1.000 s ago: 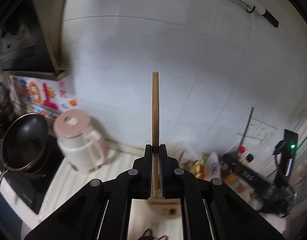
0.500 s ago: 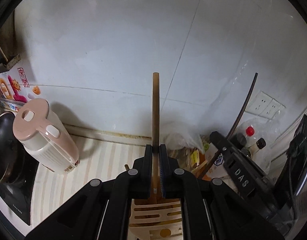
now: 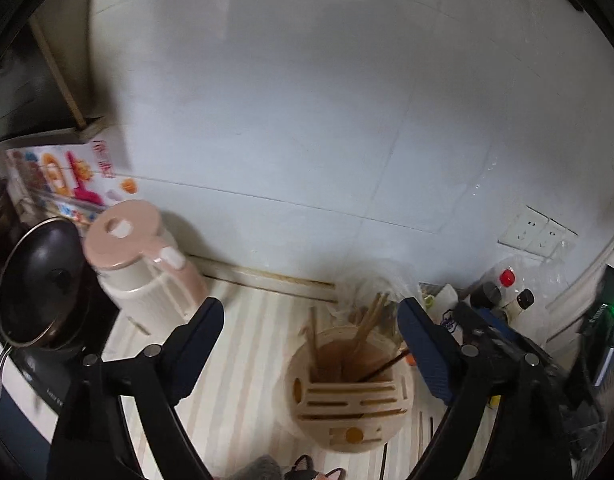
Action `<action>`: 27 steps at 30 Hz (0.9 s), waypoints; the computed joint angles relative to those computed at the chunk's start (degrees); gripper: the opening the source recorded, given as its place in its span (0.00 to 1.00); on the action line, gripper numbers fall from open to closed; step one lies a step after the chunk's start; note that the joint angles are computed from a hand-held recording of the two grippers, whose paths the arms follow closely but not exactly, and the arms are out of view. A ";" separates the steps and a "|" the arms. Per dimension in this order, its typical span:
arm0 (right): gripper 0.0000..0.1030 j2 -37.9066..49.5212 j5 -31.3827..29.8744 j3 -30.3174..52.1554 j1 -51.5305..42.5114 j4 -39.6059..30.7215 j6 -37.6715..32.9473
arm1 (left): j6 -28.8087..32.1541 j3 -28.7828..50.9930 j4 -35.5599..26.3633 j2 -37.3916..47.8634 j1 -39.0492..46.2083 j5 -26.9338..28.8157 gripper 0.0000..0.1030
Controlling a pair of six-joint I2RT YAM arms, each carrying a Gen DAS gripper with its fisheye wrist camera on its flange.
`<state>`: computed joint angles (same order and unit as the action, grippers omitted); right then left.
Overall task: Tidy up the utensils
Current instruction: 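Close the left tool on a dark chopstick while the right tool grasps a wooden chopstick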
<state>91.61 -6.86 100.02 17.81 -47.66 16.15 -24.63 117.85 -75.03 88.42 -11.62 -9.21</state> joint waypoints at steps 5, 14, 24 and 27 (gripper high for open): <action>0.58 -7.19 -0.19 -5.77 -2.99 -2.55 0.87 | -1.54 -9.20 0.81 -6.69 -1.66 -3.63 1.00; 0.69 -19.05 -0.27 -23.40 -9.45 -4.93 -1.15 | -8.16 -33.51 3.68 -17.12 -7.67 -6.22 1.00; 0.37 -20.69 -1.53 -44.59 -28.31 -5.79 -15.09 | -19.86 -48.92 13.86 -7.22 -24.02 2.24 0.98; 0.31 -18.58 -1.06 -48.10 -32.36 -3.98 -19.12 | -19.67 -46.37 18.39 2.78 -28.22 6.72 0.87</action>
<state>73.03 -7.92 51.91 -14.54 -51.64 -2.97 -44.30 71.48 -56.64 91.20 -39.85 -2.49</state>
